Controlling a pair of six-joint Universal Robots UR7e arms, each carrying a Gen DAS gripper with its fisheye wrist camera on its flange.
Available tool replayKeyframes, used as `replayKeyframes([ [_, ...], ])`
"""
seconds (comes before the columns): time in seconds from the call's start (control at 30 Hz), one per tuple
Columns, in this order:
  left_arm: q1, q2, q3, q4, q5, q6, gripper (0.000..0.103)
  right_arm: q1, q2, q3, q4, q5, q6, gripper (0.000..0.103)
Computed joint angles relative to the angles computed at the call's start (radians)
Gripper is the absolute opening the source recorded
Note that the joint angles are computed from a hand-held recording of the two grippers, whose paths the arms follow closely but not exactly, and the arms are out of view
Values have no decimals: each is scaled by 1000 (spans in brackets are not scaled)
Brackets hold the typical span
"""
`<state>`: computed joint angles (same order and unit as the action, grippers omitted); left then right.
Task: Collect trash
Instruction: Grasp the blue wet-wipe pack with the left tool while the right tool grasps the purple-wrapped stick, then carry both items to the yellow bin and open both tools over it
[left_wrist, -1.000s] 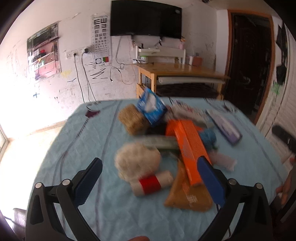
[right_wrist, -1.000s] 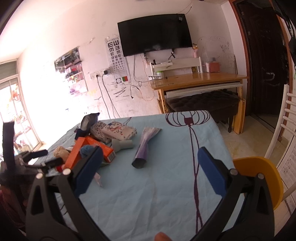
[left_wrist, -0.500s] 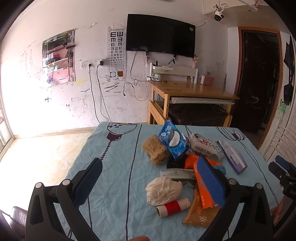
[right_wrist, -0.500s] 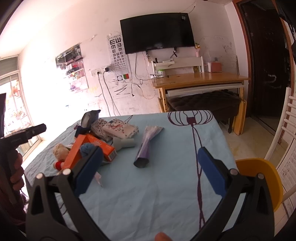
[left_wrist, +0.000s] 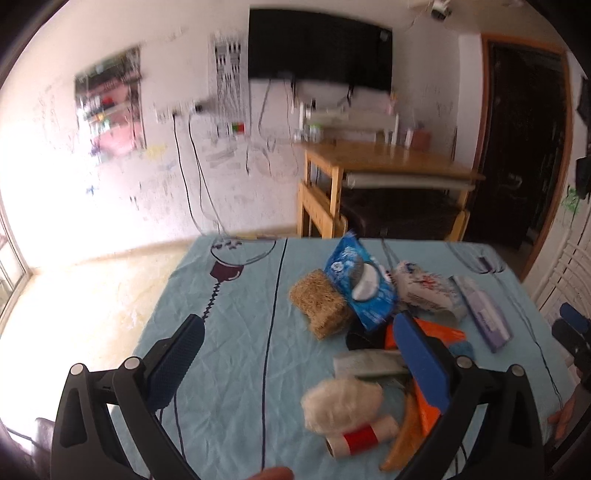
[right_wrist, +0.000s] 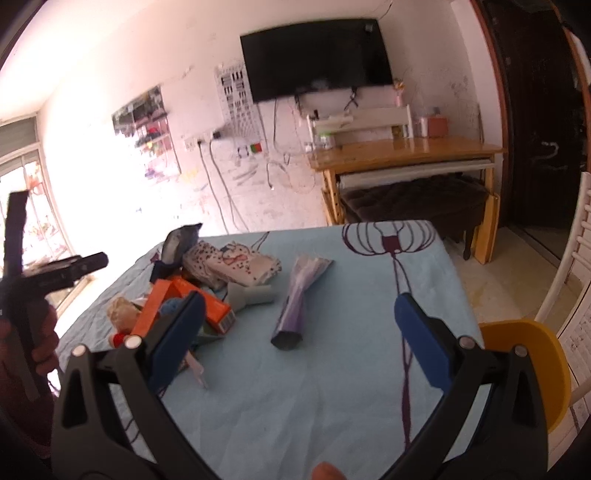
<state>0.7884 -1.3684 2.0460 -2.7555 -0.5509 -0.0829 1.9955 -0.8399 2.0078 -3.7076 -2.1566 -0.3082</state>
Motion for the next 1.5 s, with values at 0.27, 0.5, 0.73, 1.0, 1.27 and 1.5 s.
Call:
replayKeyframes([
  [0.27, 123, 136, -313, 356, -196, -114, 97, -42, -10, -139, 423, 7, 156, 99],
  [0.5, 140, 255, -471, 550, -252, -210, 90, -59, -1, -171, 514, 11, 231, 98],
  [0.73, 166, 320, -562, 681, -273, -297, 54, -73, 2, -188, 546, 19, 258, 98],
  [1.0, 176, 313, -537, 645, -308, -298, 9, -73, 24, -214, 577, -53, 247, 48],
  [1.27, 153, 232, -448, 530, -332, -268, 4, -74, 23, -182, 480, -31, 200, 13],
  [1.5, 117, 185, -412, 499, -379, -237, 4, -75, -30, -134, 381, 28, 207, 12],
])
